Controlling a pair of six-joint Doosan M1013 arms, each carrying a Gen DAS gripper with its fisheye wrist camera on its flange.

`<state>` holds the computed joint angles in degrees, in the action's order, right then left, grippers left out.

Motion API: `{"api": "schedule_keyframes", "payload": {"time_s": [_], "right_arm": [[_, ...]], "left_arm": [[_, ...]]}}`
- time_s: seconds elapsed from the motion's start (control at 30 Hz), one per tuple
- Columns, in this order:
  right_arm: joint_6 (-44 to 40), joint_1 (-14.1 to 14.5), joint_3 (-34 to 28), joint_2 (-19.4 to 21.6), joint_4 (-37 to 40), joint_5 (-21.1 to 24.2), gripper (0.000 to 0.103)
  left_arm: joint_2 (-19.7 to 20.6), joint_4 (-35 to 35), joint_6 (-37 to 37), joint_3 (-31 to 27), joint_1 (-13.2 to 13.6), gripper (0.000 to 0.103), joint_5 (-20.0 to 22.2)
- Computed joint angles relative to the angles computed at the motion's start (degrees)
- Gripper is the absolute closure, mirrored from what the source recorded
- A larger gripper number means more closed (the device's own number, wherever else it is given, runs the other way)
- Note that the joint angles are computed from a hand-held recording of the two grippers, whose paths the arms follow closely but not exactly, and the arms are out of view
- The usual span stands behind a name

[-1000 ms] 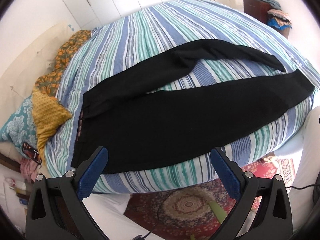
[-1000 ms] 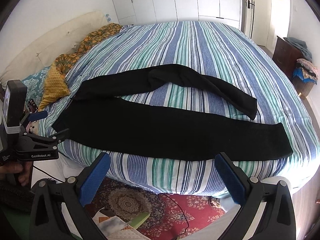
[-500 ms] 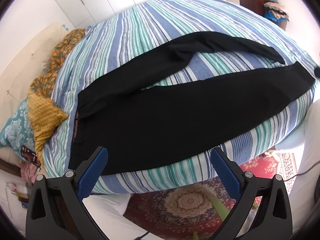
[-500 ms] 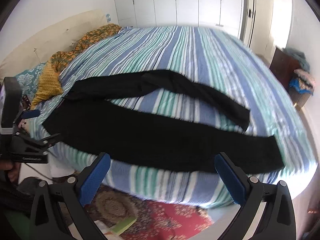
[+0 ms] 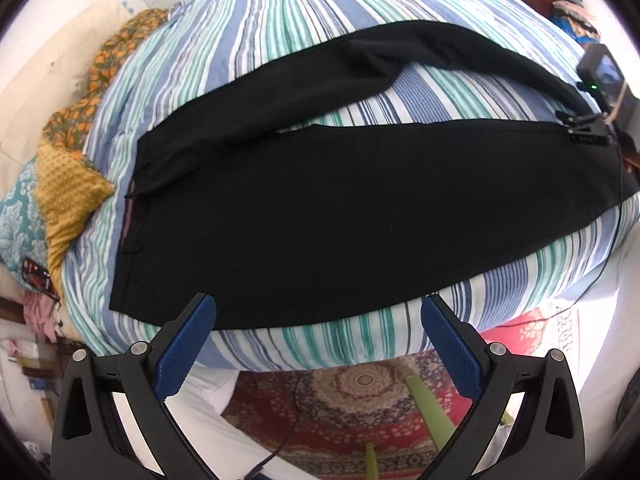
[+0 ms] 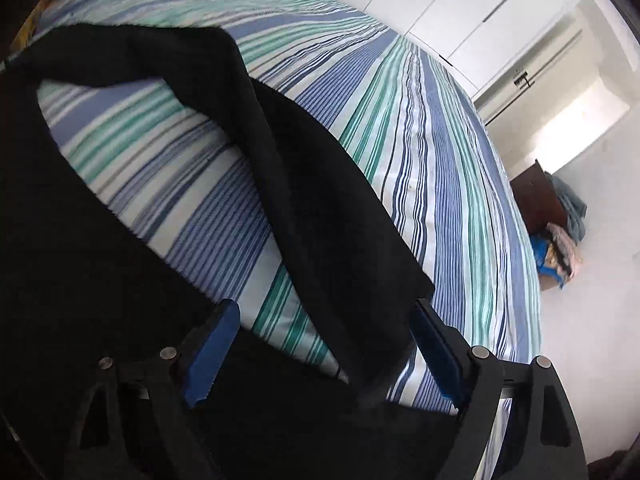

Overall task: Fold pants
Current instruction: 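Grasp the hem of one trouser leg with the right gripper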

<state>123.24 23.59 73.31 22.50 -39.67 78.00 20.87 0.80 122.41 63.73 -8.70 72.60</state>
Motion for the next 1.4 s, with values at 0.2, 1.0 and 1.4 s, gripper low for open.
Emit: {"api": "schedule_keyframes", "payload": {"time_s": [0.2, 1.0, 1.4], "right_arm": [[-8.5, -6.1, -7.1, 1.4, 12.9, 2.4, 0.091], [43.8, -26.1, 12.2, -5.0, 34.5, -49.3, 0.039], [37.6, -21.6, 7.2, -5.8, 21.4, -20.8, 0.059]], "left_arm": [[1.7, -1.4, -0.6, -1.7, -0.3, 0.001, -0.5], [9.3, -9.6, -10.2, -11.2, 0.3, 0.001, 11.1], [15.8, -12.4, -11.4, -20.5, 1.9, 0.001, 9.4]]}}
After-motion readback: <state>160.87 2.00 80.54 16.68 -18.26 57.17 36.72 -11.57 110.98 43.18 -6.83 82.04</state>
